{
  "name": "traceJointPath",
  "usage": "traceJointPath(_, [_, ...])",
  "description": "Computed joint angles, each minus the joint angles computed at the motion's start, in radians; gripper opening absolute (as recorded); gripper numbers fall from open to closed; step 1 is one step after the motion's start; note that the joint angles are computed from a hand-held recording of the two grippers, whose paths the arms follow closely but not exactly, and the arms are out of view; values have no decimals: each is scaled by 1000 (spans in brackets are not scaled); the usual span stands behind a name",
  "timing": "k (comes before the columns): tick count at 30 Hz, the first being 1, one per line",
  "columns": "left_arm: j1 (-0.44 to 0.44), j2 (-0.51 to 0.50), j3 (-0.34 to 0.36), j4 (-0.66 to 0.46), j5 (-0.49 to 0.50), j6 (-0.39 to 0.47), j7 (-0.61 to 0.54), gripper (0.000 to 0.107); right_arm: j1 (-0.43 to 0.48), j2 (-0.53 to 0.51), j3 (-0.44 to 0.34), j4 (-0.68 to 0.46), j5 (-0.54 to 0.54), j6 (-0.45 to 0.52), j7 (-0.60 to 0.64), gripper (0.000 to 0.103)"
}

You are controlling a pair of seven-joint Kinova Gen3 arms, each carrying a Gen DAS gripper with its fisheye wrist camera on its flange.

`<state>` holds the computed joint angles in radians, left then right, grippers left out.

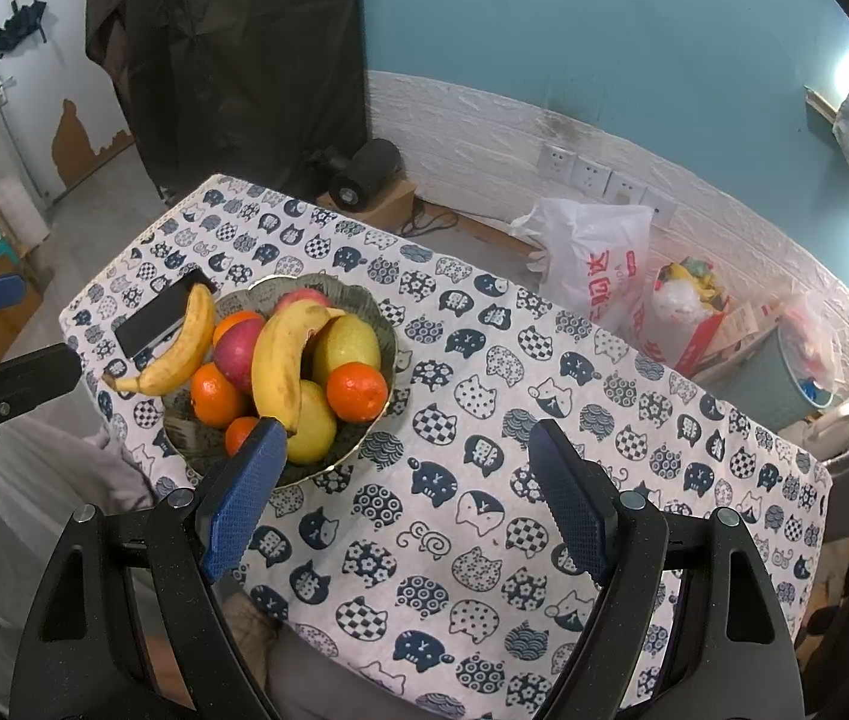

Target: Organize fruits

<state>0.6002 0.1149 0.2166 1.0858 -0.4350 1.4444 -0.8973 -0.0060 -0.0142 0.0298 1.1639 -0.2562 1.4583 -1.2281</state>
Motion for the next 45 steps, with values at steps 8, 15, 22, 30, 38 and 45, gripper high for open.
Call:
traceJointPath(8, [-5,6,-5,-16,15,4,-7,101,1,0,2,-1,-1,0,0,82])
traceJointPath(15, [-4,8,-6,-17,15,4,-10,101,1,1,1,-4,0,2,1,82])
traceJointPath(22, [-3,5,-6,-13,15,0,-7,101,2,1,1,-3,-1,2,2,82])
traceJointPath(30, [-3,4,-5,-10,15,-3,-5,101,0,1,0,-4,1,2,-2,82])
traceJointPath(38, [-1,2,-2,-10,19,0,1,101,1,3,0,-6,2,5,0,82])
traceJointPath(45, [1,3,-1,-10,18,2,10,101,2,2,1,-6,1,6,1,82])
